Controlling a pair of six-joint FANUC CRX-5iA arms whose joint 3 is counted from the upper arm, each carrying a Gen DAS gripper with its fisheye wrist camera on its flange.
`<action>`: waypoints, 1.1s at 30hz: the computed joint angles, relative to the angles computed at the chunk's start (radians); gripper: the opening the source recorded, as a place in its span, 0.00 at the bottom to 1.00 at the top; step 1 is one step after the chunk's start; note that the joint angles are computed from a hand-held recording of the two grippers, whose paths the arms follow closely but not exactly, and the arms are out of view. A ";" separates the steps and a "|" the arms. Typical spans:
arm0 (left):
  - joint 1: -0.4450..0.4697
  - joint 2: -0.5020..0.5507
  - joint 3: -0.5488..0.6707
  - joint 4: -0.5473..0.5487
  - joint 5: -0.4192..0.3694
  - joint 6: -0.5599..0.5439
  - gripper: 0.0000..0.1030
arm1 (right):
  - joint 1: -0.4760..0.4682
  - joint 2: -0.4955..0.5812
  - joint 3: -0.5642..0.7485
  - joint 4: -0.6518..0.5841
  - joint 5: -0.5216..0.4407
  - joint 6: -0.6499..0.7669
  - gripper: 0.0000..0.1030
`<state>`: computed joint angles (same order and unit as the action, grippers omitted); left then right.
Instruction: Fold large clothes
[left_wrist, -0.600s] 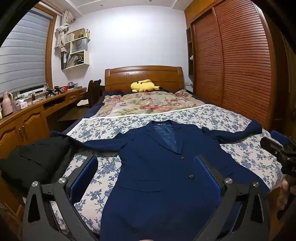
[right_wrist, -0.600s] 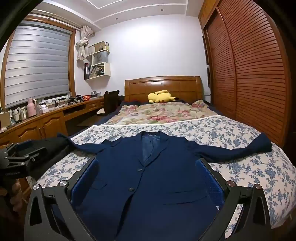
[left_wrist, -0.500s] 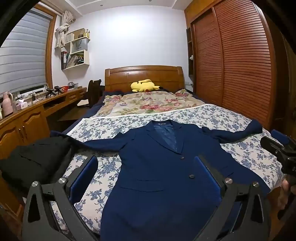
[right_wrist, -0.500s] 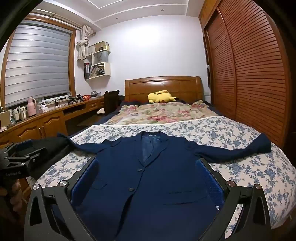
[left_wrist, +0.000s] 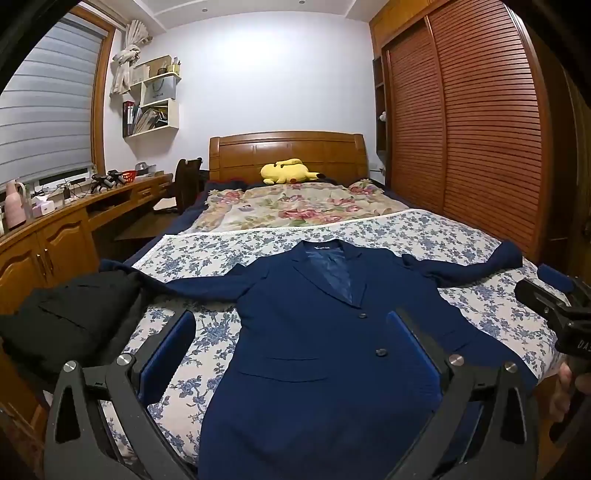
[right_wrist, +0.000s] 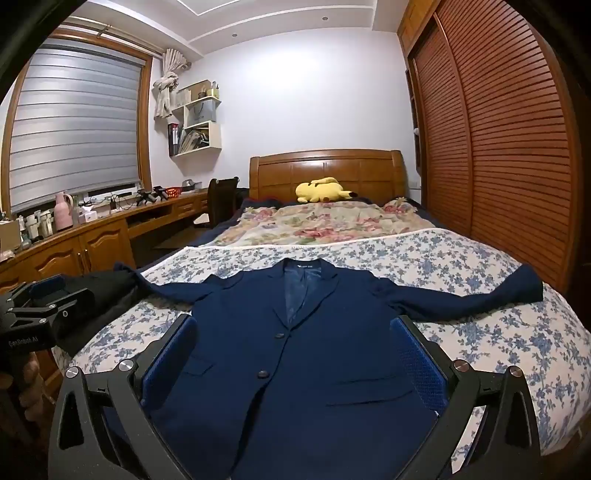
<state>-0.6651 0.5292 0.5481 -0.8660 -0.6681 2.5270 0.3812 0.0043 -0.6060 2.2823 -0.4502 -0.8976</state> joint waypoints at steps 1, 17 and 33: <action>0.000 0.000 0.000 -0.002 0.000 0.002 1.00 | 0.000 0.001 0.001 0.002 0.001 -0.002 1.00; -0.003 0.001 0.000 -0.009 0.002 0.012 1.00 | 0.002 0.002 -0.001 -0.003 0.000 -0.007 1.00; -0.018 0.017 0.024 -0.021 -0.011 0.023 1.00 | 0.004 0.000 -0.003 -0.002 -0.001 -0.010 1.00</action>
